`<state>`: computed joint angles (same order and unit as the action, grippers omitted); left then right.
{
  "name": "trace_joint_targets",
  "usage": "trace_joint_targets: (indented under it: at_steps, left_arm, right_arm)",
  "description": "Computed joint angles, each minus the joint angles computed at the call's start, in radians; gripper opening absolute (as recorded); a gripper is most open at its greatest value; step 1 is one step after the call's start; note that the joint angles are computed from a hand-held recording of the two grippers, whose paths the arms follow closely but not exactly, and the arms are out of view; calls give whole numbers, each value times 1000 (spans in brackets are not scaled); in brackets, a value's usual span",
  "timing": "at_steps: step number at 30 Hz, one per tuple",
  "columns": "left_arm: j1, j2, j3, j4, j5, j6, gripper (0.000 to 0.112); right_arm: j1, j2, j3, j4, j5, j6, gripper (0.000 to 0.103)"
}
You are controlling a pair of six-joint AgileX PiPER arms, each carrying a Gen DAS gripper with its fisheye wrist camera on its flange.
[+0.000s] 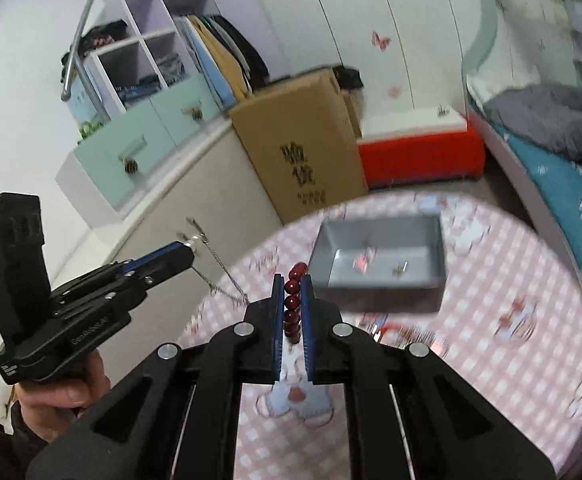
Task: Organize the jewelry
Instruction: 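Lower both held pieces into the gray tin box and open both tools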
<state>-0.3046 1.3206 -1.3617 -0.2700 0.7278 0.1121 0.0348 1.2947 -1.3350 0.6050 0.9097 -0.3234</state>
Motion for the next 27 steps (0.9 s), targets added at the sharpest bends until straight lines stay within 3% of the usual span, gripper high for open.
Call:
trace_joint_targets:
  at_steps: [9, 15, 16, 17, 18, 19, 20, 21, 27]
  left_arm:
    - [-35, 327, -412, -64, 146, 11, 8]
    - [-64, 504, -605, 2, 256, -71, 8]
    - [-69, 530, -640, 23, 289, -84, 15]
    - [-73, 555, -672, 49, 321, -102, 28]
    - [-77, 553, -665, 81, 322, -132, 70]
    - [-74, 526, -617, 111, 291, -161, 99]
    - [-63, 485, -546, 112, 223, -169, 97]
    - [-41, 439, -475, 82, 163, -154, 97]
    - [-32, 324, -347, 244, 99, -281, 97]
  right_arm:
    - [-67, 216, -273, -19, 69, 0, 7]
    - [-90, 355, -349, -32, 109, 42, 10]
    - [-97, 372, -354, -35, 114, 56, 12]
    - [-108, 382, -351, -29, 116, 68, 20]
    - [-115, 382, -346, -41, 105, 94, 36]
    - [-131, 377, -323, -49, 83, 119, 62]
    - [-143, 368, -306, -47, 67, 132, 83]
    - [-160, 346, -265, -43, 25, 141, 96]
    - [-186, 283, -210, -81, -13, 156, 96]
